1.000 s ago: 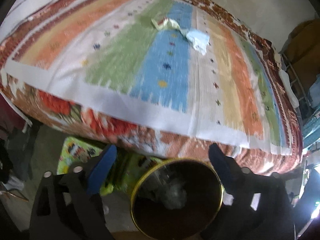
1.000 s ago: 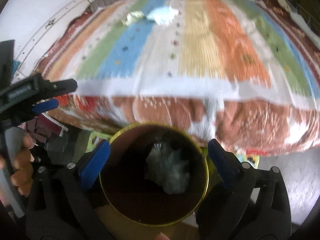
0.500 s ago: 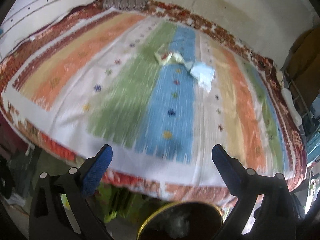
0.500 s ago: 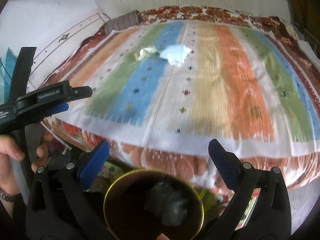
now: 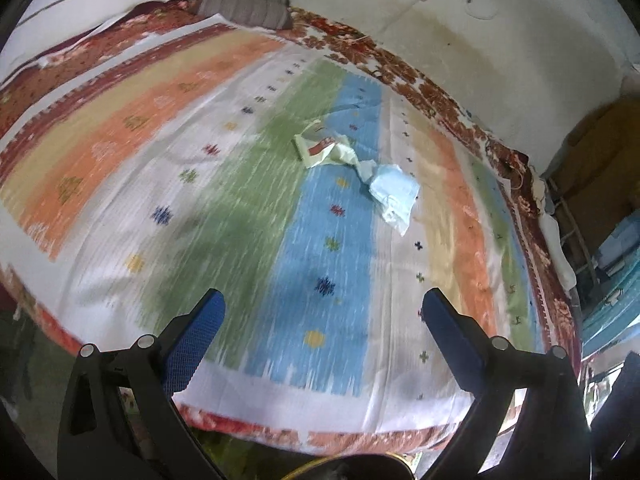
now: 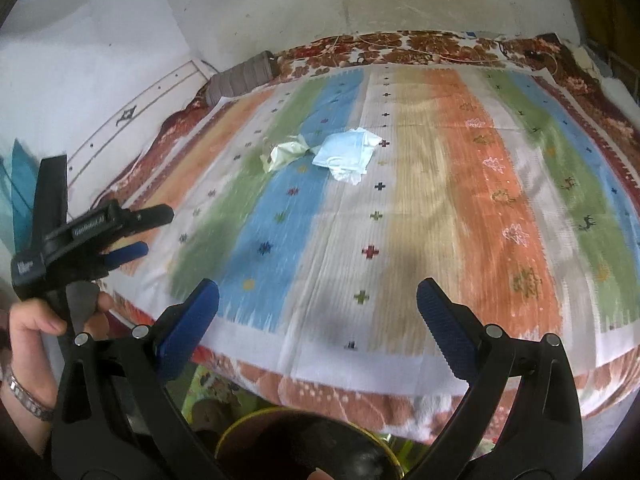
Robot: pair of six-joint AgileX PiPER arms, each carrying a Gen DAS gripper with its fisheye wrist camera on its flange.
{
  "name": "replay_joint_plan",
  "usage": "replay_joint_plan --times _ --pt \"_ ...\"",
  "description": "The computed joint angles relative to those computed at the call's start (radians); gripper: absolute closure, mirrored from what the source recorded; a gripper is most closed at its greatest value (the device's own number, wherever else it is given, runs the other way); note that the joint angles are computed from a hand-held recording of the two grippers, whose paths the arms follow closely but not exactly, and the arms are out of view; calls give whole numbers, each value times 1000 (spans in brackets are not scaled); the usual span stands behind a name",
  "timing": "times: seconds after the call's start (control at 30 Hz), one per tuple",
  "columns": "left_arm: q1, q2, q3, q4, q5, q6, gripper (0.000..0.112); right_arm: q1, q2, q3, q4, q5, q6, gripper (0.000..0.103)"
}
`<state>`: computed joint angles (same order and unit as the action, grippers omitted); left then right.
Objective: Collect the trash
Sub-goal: 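Move both open tools back over the bed toward the tissue and mask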
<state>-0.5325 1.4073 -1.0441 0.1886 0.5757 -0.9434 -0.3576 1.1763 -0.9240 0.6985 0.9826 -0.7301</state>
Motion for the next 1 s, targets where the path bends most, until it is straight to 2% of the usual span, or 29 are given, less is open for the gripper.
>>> replay_joint_plan --times 0.13,0.2,0.37,0.5,0.63,0.73,0.9,1.0 --pt "14 52 -25 12 -57 50 16 40 65 -28 0 -69 -1 11" --pt "47 82 -26 -81 -112 154 17 52 115 -50 18 -93 -17 13" --pt "118 149 -38 -293 -189 398 24 77 220 -110 67 -124 -43 16" --pt "185 206 -49 -562 -227 694 29 97 319 -185 95 -146 -27 18" --pt "214 272 -78 -720 -226 891 33 122 432 -285 115 -160 6 24" --pt "220 327 -111 -757 -217 968 36 155 503 -348 107 -182 12 29" --pt "245 415 -177 -904 -181 1151 43 187 618 -450 129 -197 12 37" --pt "246 453 -222 -905 -158 1178 44 189 679 -509 147 -188 21 40"
